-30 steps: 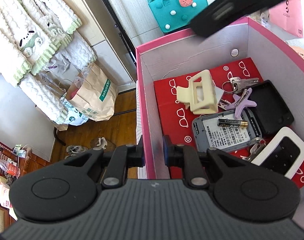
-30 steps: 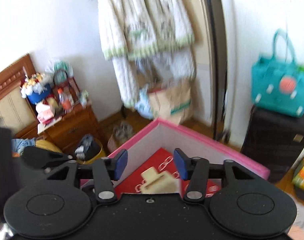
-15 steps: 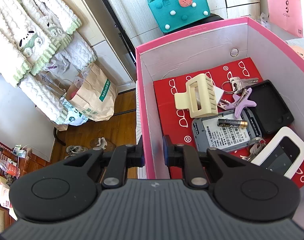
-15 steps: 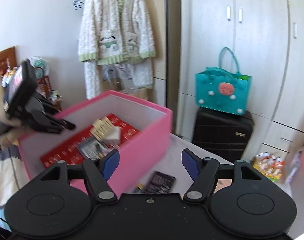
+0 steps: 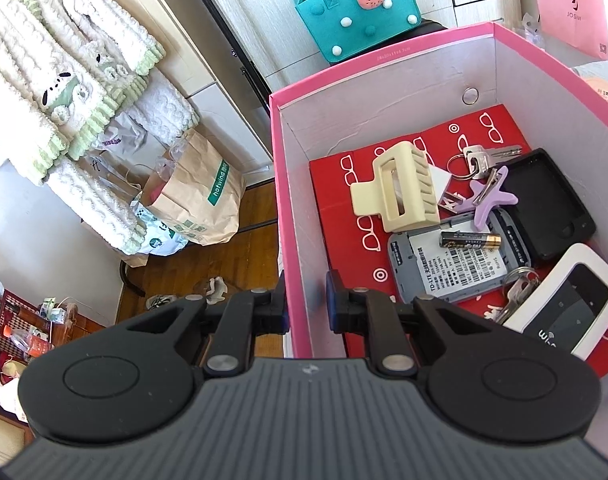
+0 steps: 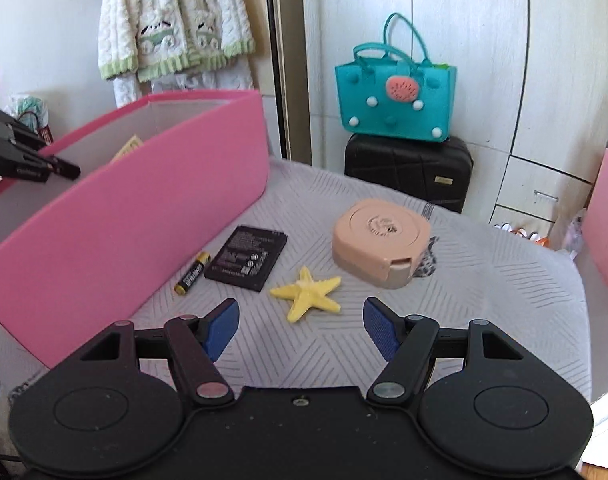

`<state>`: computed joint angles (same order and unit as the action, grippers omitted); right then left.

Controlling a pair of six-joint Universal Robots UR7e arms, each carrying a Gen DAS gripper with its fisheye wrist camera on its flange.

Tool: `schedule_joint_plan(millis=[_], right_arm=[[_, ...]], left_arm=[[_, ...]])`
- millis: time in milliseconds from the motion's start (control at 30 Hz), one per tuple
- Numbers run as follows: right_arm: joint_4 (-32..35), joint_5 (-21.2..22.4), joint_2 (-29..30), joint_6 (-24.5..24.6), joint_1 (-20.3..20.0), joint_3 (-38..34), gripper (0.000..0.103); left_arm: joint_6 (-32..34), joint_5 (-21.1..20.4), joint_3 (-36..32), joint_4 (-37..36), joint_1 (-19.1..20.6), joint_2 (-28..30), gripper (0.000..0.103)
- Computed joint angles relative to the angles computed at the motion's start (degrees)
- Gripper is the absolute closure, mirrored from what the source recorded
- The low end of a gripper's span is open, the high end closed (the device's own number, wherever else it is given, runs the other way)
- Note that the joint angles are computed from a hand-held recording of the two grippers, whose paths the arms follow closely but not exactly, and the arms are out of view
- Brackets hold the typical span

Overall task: Organize rigid objects
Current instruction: 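Return the right gripper to the bed and grasp the yellow starfish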

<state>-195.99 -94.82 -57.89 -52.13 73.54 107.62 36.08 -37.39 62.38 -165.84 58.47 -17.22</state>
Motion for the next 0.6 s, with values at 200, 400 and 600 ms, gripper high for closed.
schedule_joint_plan(millis=[200,400,600], right_arm=[[-0.4,-3.2,4.4,-0.6,0.9,-4.1,0.030],[-1.1,-3.5,6.0,0.7,1.2,-6.0,0.065],[-3.5,-6.6,5.2,-0.7,3.2,-4.0,0.065]], left_arm=[[0.6,0.2,0.0,-0.3,0.0,0.0,0.089],[0.6,0.2,0.1,-0.3,0.0,0.0,0.089],[0.6,0.2,0.1,-0.3,0.0,-0.1,0.088]])
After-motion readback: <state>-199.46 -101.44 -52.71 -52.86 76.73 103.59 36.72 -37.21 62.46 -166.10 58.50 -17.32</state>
